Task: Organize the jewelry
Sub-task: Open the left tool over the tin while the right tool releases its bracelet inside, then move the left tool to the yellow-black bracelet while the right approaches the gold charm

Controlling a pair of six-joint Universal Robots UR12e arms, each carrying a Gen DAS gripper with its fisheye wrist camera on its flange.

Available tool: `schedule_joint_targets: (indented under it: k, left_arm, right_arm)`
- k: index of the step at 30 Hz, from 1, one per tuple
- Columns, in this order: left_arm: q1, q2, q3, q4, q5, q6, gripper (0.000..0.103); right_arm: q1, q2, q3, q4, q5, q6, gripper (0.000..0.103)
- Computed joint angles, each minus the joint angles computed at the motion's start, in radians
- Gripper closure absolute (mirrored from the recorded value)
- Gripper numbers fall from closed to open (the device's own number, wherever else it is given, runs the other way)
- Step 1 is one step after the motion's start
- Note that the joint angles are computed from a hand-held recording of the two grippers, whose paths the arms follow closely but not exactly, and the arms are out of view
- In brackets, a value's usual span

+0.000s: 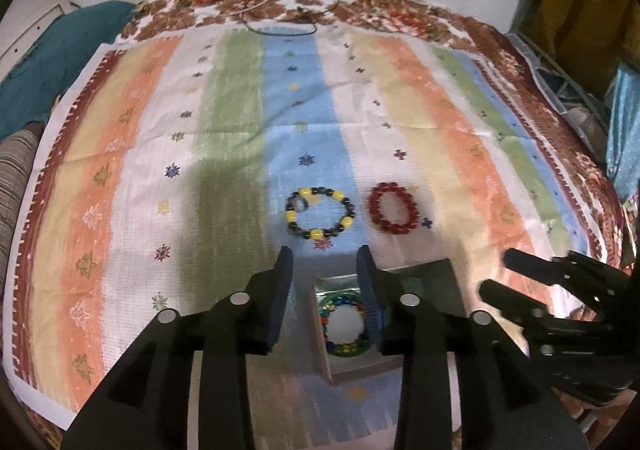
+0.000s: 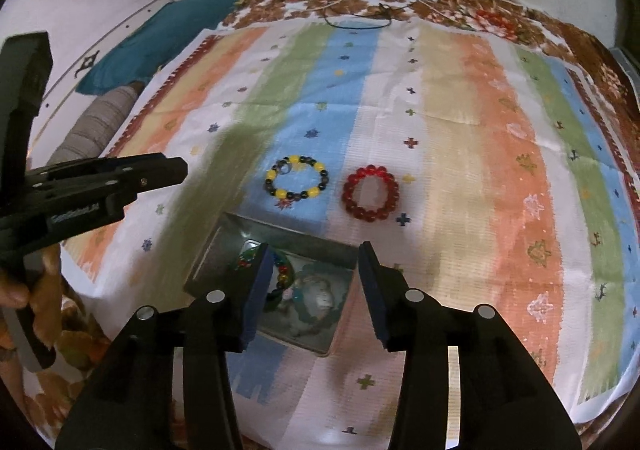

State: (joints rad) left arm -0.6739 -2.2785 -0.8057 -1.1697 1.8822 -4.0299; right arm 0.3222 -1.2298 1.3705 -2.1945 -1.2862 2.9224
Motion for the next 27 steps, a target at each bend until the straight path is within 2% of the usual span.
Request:
schedule_joint_targets:
  k: [6,10,17,21,27]
  left_arm:
    - [0.013,0.001,-0.008,-0.013,-0.024,-0.027,0.060]
    - [0.017,-0.001,-0.010,-0.005,-0.042,-0.029,0.053]
    - [0.027,-0.016,0.009,-0.029,-0.073,-0.028,0.051]
    - [0.038,-0.023,0.011,-0.033,-0.112,-0.031,0.049]
    - [0.044,-0.047,0.047,-0.088,-0.113,-0.022,0.045]
  right_arm:
    - [-0.014,0.007,-0.009,0.014,-0.014,0.003,0.052]
    - [-0.018,0.013,-0.019,0.040,-0.029,-0.051,0.049]
    - [-0.028,0.032,-0.043,0.090,-0.033,-0.144,0.045]
    - [-0.028,0.038,-0.043,0.073,-0.064,-0.188,0.044]
    - [-0.034,0.057,-0.065,0.109,-0.042,-0.245,0.041]
